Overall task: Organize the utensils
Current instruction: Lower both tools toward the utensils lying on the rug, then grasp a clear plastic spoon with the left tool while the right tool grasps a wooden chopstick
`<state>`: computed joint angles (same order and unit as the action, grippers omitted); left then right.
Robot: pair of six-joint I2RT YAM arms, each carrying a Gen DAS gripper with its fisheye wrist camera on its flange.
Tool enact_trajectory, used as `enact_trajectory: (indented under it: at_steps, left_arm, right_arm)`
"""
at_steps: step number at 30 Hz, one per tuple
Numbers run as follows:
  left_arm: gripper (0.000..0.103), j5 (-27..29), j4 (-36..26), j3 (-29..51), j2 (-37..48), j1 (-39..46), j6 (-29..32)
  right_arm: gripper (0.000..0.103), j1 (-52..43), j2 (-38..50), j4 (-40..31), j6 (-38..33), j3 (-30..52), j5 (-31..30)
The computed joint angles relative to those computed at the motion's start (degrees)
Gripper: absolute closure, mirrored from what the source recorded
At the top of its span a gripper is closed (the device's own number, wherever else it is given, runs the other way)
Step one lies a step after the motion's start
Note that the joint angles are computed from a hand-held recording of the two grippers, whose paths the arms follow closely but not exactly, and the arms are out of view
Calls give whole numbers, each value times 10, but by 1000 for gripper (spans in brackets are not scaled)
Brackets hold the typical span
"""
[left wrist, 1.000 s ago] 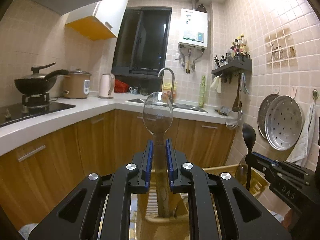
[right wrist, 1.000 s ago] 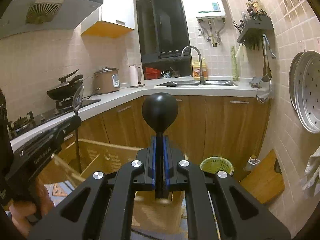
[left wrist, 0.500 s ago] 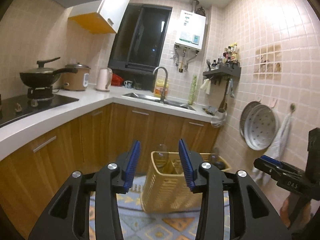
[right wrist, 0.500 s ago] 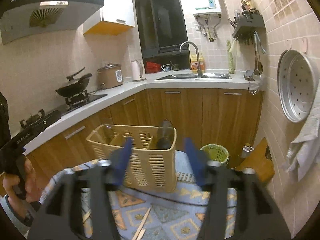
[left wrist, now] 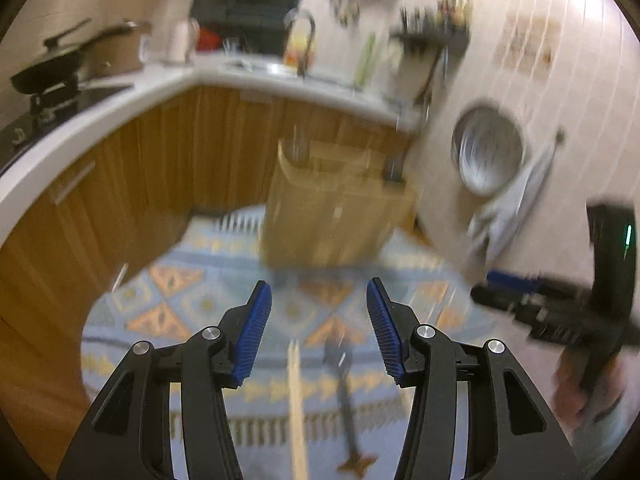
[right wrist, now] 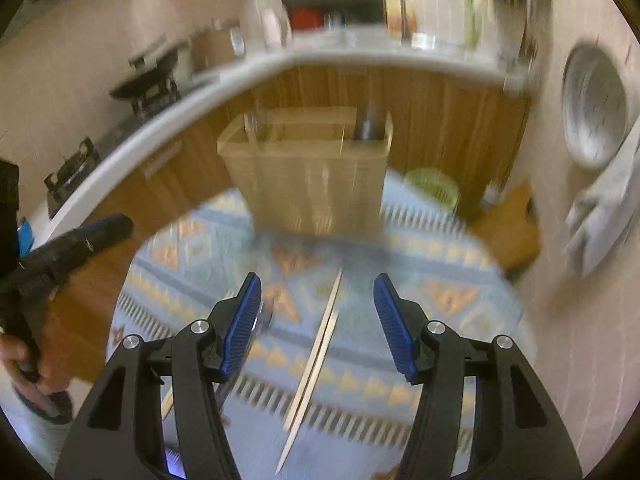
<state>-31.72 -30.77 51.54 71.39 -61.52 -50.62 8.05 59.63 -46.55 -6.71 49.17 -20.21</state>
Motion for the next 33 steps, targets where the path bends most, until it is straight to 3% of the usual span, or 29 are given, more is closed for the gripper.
enact_trajectory:
  at_steps: [3, 5, 7, 15, 25, 33]
  left_arm:
    - [55, 48, -4, -22, 29, 6, -1]
    - [55, 79, 12, -37, 49, 4, 12]
    - [55, 104, 39, -49, 65, 2, 26]
    - [57, 177, 96, -15, 170, 16, 71]
    - [57, 193, 113, 6, 230, 37, 82]
    - [57, 183, 95, 36, 258, 40, 93]
  right_arm:
    - [48, -17, 98, -41, -10, 2, -21]
    - [57, -9, 134, -27, -5, -14, 9]
    - [59, -3, 157, -7, -2, -27, 29]
    - [73, -11, 239, 30, 7, -13, 6]
    - [87, 38, 264, 72, 24, -12, 34]
    - [88, 75, 271, 75, 44, -8, 75]
